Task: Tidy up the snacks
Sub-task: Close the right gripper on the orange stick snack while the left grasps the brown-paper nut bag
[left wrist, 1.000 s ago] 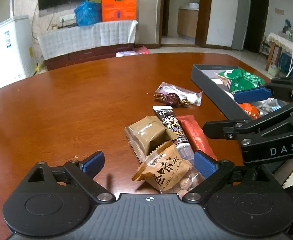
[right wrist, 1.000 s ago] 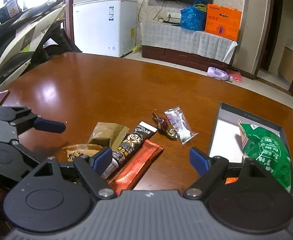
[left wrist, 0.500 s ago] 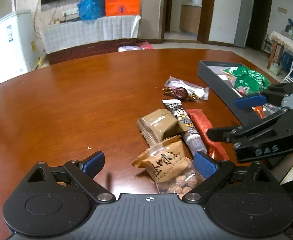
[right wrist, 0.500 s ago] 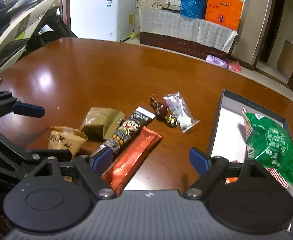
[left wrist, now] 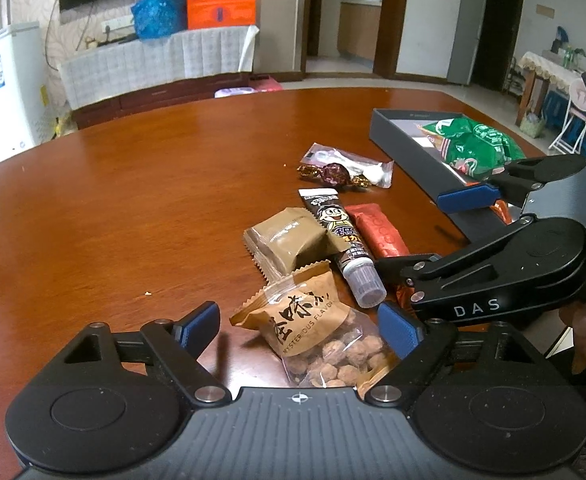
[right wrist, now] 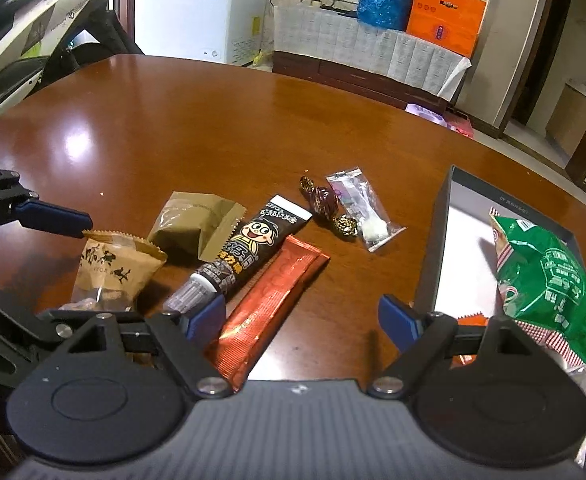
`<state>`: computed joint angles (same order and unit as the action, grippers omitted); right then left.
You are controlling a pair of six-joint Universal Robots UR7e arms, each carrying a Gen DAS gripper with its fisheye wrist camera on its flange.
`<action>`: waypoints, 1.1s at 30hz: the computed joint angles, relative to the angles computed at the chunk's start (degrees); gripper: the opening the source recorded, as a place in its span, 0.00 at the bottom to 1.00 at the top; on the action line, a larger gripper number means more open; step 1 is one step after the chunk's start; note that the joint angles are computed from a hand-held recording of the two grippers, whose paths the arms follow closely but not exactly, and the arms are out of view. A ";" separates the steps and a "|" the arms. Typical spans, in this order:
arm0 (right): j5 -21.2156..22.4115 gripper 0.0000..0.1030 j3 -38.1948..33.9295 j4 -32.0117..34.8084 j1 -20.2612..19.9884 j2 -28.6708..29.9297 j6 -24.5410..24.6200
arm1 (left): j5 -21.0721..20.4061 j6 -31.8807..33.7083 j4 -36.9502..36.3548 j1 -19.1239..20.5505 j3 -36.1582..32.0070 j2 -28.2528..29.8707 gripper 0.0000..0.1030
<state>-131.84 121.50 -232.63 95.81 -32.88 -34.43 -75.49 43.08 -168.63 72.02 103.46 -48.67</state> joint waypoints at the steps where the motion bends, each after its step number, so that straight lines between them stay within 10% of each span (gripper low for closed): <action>1: 0.00 0.83 -0.18 -0.06 0.01 0.10 -0.08 | 0.06 -0.04 0.08 0.03 -0.09 -0.02 0.84; 25: 3.96 0.50 0.20 0.40 -2.22 -0.43 2.29 | 0.43 -4.14 2.97 0.33 -2.03 1.28 0.81; 33: 6.49 0.33 0.40 0.70 -2.58 -0.36 3.14 | -0.54 -0.15 0.95 0.49 -1.54 1.64 0.55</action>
<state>-125.35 121.90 -231.92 93.23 -33.25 -31.29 -76.03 42.93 -167.68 72.51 101.92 -47.03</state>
